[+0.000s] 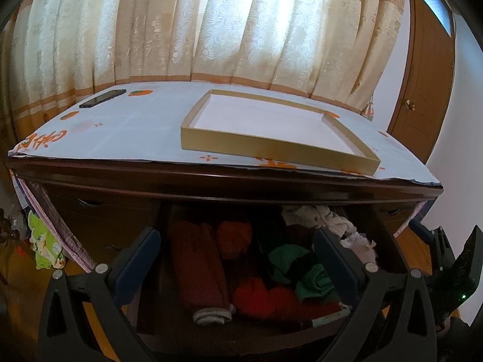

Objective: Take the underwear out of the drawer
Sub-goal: 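Move both tools down into the drawer over the piled clothes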

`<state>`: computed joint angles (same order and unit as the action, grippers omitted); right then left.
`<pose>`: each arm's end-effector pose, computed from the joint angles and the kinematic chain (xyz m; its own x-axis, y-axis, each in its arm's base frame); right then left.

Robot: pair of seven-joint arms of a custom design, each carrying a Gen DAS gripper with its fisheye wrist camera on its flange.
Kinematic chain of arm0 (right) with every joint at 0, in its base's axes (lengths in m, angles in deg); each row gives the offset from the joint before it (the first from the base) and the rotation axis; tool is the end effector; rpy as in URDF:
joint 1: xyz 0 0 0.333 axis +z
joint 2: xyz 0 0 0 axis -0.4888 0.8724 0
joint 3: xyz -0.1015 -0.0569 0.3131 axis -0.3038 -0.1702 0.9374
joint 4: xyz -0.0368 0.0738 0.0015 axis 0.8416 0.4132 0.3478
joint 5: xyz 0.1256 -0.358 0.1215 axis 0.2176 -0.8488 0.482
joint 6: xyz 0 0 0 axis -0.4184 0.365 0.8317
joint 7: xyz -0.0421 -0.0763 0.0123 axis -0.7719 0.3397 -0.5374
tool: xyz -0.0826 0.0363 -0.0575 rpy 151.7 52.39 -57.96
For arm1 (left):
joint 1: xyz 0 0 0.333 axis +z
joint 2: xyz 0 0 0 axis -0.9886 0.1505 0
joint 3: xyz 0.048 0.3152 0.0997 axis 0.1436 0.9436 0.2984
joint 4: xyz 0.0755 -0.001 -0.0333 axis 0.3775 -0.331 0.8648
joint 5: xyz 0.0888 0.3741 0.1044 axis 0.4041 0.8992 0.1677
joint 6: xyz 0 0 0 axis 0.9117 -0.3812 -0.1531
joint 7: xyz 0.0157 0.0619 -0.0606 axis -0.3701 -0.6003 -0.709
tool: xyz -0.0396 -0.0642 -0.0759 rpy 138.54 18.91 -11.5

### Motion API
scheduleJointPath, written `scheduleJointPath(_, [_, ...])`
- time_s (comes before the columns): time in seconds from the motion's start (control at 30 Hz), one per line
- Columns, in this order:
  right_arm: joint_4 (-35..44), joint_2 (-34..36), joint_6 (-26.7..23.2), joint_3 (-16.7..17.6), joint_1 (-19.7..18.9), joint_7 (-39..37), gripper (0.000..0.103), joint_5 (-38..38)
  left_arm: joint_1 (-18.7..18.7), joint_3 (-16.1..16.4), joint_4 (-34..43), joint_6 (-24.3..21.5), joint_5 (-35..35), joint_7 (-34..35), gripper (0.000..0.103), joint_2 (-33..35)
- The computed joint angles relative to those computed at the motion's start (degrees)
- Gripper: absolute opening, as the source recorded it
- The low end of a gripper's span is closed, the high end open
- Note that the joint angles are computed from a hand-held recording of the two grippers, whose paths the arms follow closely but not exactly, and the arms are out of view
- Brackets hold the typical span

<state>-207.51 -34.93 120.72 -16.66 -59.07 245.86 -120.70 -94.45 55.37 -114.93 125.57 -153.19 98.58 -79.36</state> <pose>0.3107 0.3293 0.4068 -0.1290 -0.9344 0.3321 -0.3915 -0.2597 -0.8828 0.4966 -0.1560 0.4480 -0.6071 -0.7792 0.1556 -0.5446 0.2654 -0.7956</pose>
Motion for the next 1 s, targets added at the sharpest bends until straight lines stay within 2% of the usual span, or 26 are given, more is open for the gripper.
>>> scheduleJointPath(0.33, [0.5, 2.9, -0.8, -1.1, 1.4, -0.7, 0.103, 0.0, 0.3, 0.2, 0.3, 0.9, 0.8, -1.0, 0.103, 0.2])
scheduleJointPath(0.63, [1.2, 6.8, -2.8, -2.0, 2.4, -0.7, 0.102, -0.9, 1.3, 0.5, 1.0, 1.2, 3.1, -4.6, 0.103, 1.3])
scheduleJointPath(1.0, [1.4, 14.2, -5.7, -6.4, 6.1, 1.8, 0.102, -5.0, 0.5, 0.0, 0.1, -0.1, 9.0, -8.3, 0.103, 1.3])
